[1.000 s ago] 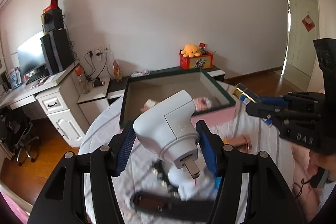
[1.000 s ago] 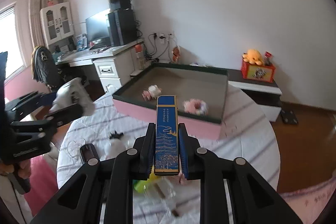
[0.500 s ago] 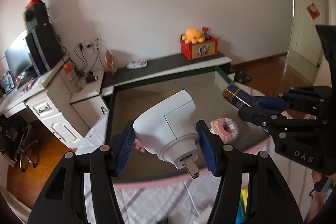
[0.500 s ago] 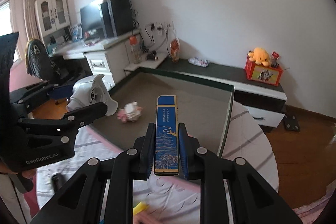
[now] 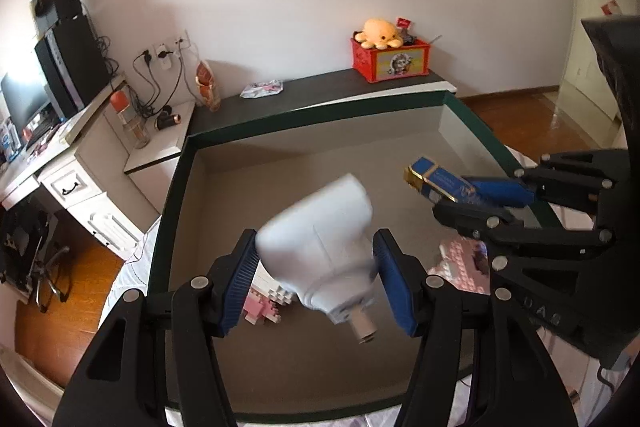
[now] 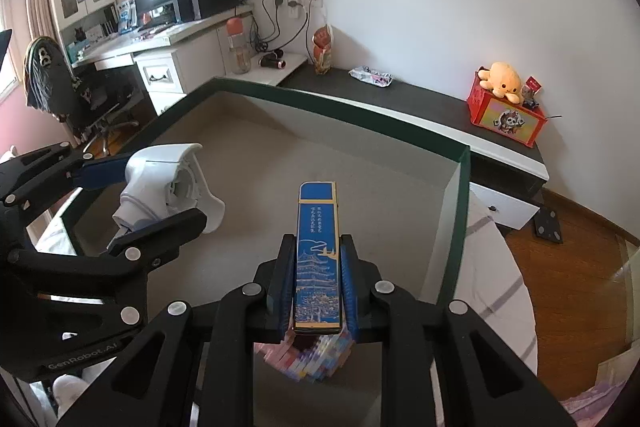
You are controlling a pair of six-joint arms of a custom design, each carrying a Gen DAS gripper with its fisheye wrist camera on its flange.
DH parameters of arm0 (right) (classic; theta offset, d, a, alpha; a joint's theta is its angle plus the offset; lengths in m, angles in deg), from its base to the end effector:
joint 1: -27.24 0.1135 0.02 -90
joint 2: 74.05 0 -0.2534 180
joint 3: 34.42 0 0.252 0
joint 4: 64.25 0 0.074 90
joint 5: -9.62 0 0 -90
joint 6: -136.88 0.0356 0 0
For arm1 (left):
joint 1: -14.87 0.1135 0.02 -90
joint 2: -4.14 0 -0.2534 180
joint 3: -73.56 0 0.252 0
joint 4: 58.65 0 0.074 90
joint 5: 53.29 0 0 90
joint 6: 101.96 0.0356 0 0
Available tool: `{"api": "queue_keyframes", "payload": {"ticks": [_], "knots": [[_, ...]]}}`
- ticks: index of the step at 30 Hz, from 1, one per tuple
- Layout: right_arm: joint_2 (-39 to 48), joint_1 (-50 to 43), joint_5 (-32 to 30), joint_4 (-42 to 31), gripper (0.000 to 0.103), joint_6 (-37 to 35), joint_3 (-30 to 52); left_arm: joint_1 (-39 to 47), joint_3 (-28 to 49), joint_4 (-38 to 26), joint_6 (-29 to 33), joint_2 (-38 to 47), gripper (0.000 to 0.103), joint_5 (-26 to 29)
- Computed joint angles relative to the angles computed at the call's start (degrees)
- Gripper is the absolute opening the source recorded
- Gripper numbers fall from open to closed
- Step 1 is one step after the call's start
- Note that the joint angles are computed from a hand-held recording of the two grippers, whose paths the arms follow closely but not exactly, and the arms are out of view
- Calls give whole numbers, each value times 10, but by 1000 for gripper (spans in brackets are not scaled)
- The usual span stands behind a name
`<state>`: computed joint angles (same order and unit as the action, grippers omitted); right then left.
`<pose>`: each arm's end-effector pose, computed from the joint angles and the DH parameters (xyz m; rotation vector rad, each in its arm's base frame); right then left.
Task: Organize rigid objects
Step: 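Carry the adapter and blue box over the pink box with both grippers, then lower both items into the pink box and open both grippers, then withdraw both grippers back toward the remaining items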
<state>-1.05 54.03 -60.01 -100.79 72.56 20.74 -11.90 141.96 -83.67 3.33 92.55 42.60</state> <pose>0.2273 0.1009 0.1913 0.1169 2.4350 -0.0466 0.2904 -0.1506 0.2032 0.8944 2.1862 -0.2186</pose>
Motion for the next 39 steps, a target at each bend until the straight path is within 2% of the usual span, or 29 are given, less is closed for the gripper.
{"api": "queue_keyframes", "payload": {"ticks": [9,17,19,23,26,27,30,33,36,39], "knots": [[43,-9,3,3,21,4,15,6,-7,6,-1,-4,77,2],[33,6,33,-2,24,21,12,12,-12,-1,3,-25,84,3],[20,16,48,-11,39,27,13,15,-17,-7,4,-42,86,6],[-15,50,86,-46,52,50,18,35,-35,-28,2,-98,91,27],[-51,93,124,-86,72,83,24,55,-60,-38,3,-159,94,35],[-65,116,144,-106,80,100,28,67,-73,-42,2,-189,96,43],[-87,182,197,-167,81,154,49,109,-100,-72,6,-273,100,81],[-89,274,261,-253,83,245,82,159,-132,-109,18,-374,102,110],[-58,398,343,-383,89,406,130,239,-158,-154,39,-473,103,171],[5,510,384,-539,90,604,184,376,-167,-230,92,-545,103,291]]}}
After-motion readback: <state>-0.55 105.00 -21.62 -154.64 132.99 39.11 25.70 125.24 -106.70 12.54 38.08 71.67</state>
